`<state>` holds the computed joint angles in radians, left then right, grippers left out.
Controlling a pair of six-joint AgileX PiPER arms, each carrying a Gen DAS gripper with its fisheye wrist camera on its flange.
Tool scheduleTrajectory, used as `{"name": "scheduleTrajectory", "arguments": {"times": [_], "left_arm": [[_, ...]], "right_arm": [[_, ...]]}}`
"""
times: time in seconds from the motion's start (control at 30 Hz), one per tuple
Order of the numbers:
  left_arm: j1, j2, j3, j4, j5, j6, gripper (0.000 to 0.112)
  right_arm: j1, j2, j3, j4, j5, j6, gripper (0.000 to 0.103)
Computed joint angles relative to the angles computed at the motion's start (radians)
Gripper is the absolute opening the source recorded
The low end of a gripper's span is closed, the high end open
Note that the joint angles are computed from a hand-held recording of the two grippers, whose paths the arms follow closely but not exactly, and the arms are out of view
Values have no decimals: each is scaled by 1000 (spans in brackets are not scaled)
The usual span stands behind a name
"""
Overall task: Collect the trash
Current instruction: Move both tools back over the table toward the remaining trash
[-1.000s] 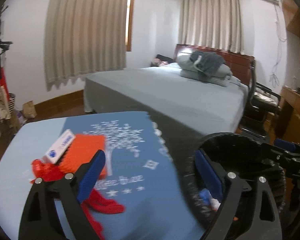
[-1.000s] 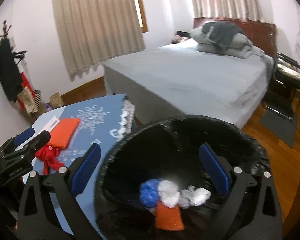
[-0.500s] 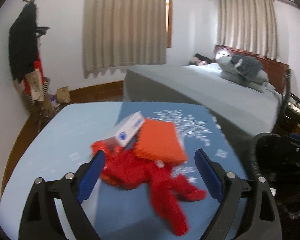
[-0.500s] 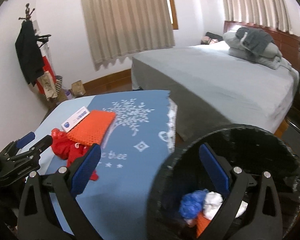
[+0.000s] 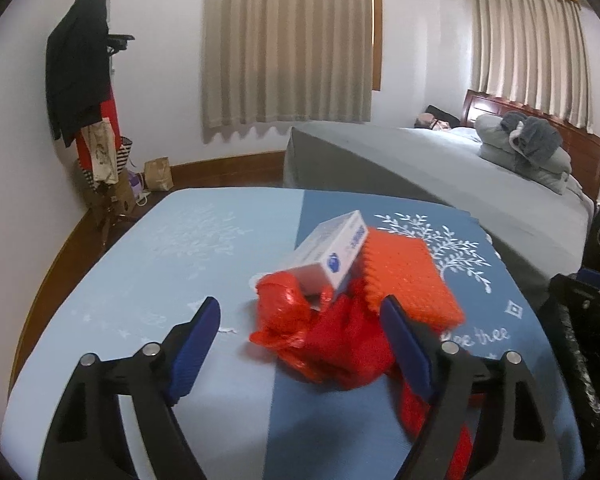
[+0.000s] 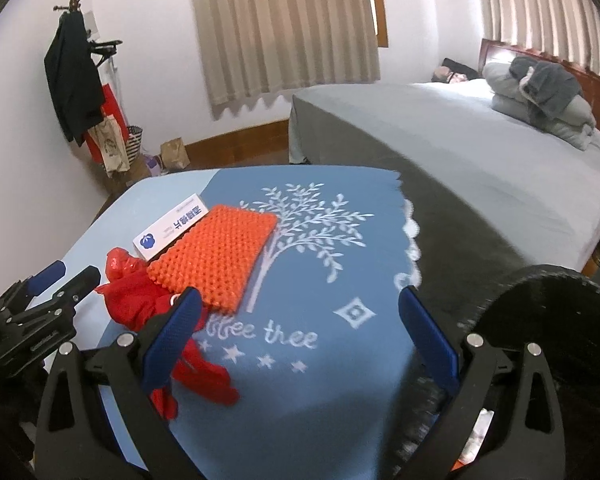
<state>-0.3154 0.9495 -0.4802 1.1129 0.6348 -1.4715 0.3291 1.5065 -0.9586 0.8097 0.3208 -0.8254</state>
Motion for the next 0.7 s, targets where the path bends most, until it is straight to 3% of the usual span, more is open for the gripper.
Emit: {"name": "scheduleTrajectory", "arguments": {"times": [0.17,0.47,0.7], "left_arm": [[73,10,13,13,-64,7,80],[191,6,47,22,-162,34,80],[230,0,55,13,-195,54,80]], "right_arm": [[60,89,-70,-90,-15,113,94],[153,236,-197,-314,12,342,73],[171,302,-256,-332,64,349,56]]}}
